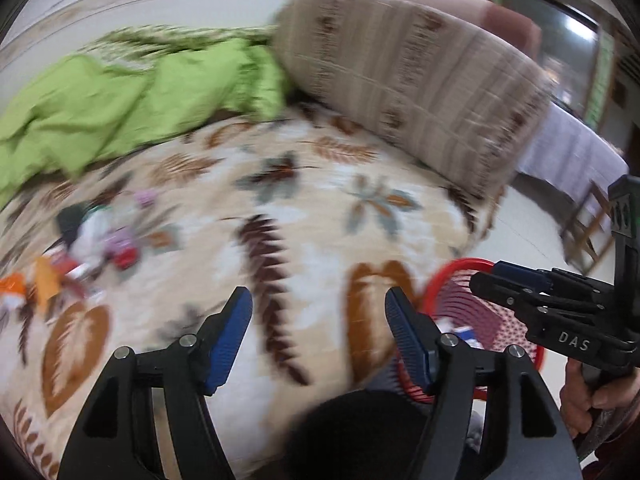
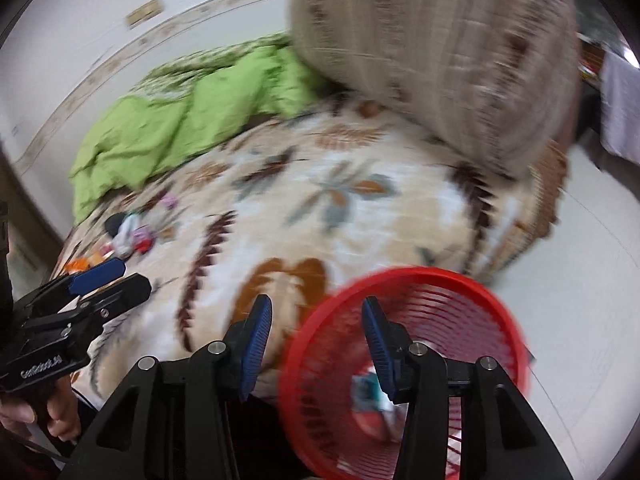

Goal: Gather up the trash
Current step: 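Carry both items over the red wastebasket and open both tools to drop them, then move both open tools back over the trash pile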

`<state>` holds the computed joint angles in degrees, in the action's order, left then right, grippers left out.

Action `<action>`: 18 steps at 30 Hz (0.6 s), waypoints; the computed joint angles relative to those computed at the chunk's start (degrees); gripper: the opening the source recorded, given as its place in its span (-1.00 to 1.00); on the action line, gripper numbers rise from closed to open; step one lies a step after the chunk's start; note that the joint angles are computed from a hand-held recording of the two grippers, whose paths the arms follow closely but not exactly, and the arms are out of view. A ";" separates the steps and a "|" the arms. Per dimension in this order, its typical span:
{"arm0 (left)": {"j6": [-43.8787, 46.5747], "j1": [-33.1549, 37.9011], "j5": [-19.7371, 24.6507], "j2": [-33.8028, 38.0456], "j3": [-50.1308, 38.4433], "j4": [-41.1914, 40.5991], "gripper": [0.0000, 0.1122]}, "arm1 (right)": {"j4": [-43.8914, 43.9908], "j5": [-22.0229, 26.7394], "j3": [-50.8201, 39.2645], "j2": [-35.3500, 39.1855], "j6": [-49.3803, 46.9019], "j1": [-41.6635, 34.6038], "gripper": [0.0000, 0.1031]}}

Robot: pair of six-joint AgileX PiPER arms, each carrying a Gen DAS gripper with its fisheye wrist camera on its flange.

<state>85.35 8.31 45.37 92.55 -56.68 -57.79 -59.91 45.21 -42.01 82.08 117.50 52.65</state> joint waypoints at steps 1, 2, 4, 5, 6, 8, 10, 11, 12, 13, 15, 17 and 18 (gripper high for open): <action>-0.52 1.90 0.06 1.12 -1.25 0.39 0.21 | -0.17 -1.15 -1.78 1.61 -1.61 -0.68 -0.04; -0.85 3.36 -0.02 2.00 -2.15 0.55 0.21 | -0.25 -2.59 -3.95 3.41 -3.53 -1.63 -0.04; -1.30 6.85 0.08 4.44 -4.67 0.70 0.21 | 0.08 -5.43 -8.20 6.92 -6.93 -3.23 -0.04; -1.36 7.80 0.04 5.12 -5.35 0.77 0.21 | 0.56 -7.27 -10.99 9.12 -9.12 -4.11 -0.04; -1.81 9.37 -0.22 6.49 -6.83 0.99 0.21 | 0.97 -8.39 -13.08 10.84 -10.74 -4.66 -0.04; -2.68 11.45 -0.53 8.32 -8.83 1.14 0.21 | 2.23 -9.66 -16.68 13.60 -13.92 -5.19 -0.04; -3.90 13.73 -0.60 10.57 -11.60 1.24 0.21 | 4.26 -10.76 -21.13 16.75 -18.25 -5.72 -0.04; -4.55 14.56 -0.76 11.49 -12.79 1.33 0.21 | 5.59 -11.07 -24.05 18.84 -20.89 -5.82 -0.01; -5.54 15.28 -1.02 12.60 -14.26 1.63 0.21 | 6.60 -11.25 -25.86 20.08 -22.60 -5.87 0.01; -6.74 16.37 -1.25 14.16 -16.36 1.94 0.21 | 7.52 -11.58 -27.50 21.24 -24.13 -5.96 0.06; -8.62 17.87 -1.62 16.22 -19.23 2.43 0.21 | 9.33 -11.69 -32.00 24.58 -27.46 -5.96 0.06; -12.02 19.50 -2.13 19.14 -23.68 3.50 0.23 | 11.33 -12.14 -34.61 26.49 -30.39 -6.22 0.06; -14.41 20.23 -3.54 20.89 -26.29 4.21 0.28 | 12.39 -12.65 -36.12 27.58 -31.87 -6.40 0.06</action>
<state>70.94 28.55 41.82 113.44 -82.97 -53.58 -47.51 32.56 -78.13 109.65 85.63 46.24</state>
